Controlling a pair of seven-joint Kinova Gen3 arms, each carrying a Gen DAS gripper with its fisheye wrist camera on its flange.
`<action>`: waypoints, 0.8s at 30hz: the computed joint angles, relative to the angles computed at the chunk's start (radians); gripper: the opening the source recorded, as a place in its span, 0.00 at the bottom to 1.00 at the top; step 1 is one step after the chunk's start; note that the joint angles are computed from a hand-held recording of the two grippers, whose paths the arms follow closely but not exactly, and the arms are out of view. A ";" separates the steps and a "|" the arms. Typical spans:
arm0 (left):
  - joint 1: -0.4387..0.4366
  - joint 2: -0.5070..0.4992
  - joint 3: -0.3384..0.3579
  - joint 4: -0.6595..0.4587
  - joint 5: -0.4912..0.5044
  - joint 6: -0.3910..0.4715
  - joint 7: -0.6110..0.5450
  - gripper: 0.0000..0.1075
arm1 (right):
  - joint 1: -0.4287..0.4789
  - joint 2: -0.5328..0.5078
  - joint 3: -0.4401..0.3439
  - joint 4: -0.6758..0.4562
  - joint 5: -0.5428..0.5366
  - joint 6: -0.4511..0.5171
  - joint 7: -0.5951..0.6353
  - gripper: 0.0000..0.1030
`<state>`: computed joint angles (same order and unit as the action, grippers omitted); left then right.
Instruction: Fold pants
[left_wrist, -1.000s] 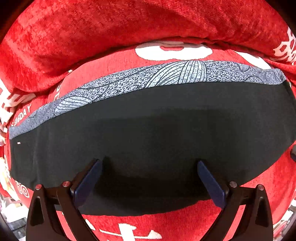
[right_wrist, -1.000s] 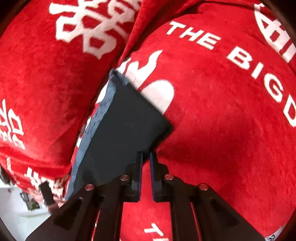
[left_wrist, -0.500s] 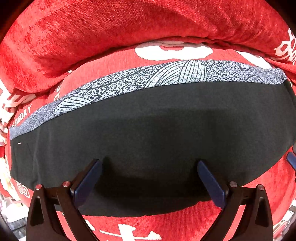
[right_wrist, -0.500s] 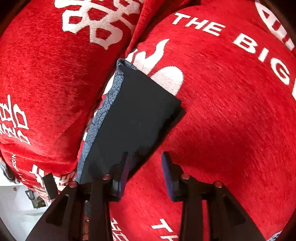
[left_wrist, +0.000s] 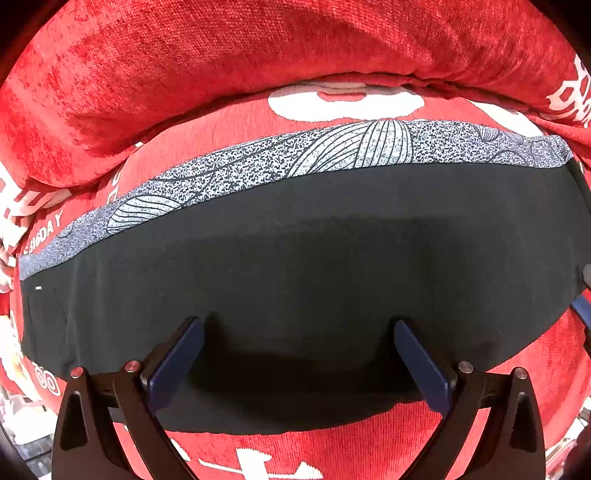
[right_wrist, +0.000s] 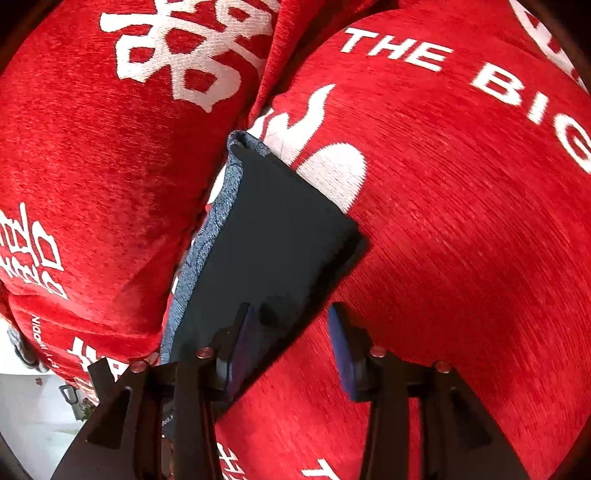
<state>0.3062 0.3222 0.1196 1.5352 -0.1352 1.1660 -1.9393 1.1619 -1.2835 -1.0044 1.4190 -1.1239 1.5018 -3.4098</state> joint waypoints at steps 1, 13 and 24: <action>0.000 -0.001 0.000 0.002 0.000 -0.002 0.001 0.96 | 0.001 -0.001 0.000 0.001 0.002 -0.001 0.006 0.44; 0.008 -0.008 0.001 0.008 -0.010 -0.007 0.007 0.96 | -0.002 -0.023 0.006 0.068 0.022 -0.107 0.151 0.46; 0.012 -0.006 0.009 -0.056 -0.001 0.035 -0.021 0.77 | 0.003 0.001 -0.055 0.153 -0.034 -0.181 0.148 0.14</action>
<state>0.3180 0.3160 0.1282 1.4790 -0.1358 1.2013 -1.9600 1.1646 -1.2828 -1.0595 1.5719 -1.1576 1.3204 -3.2615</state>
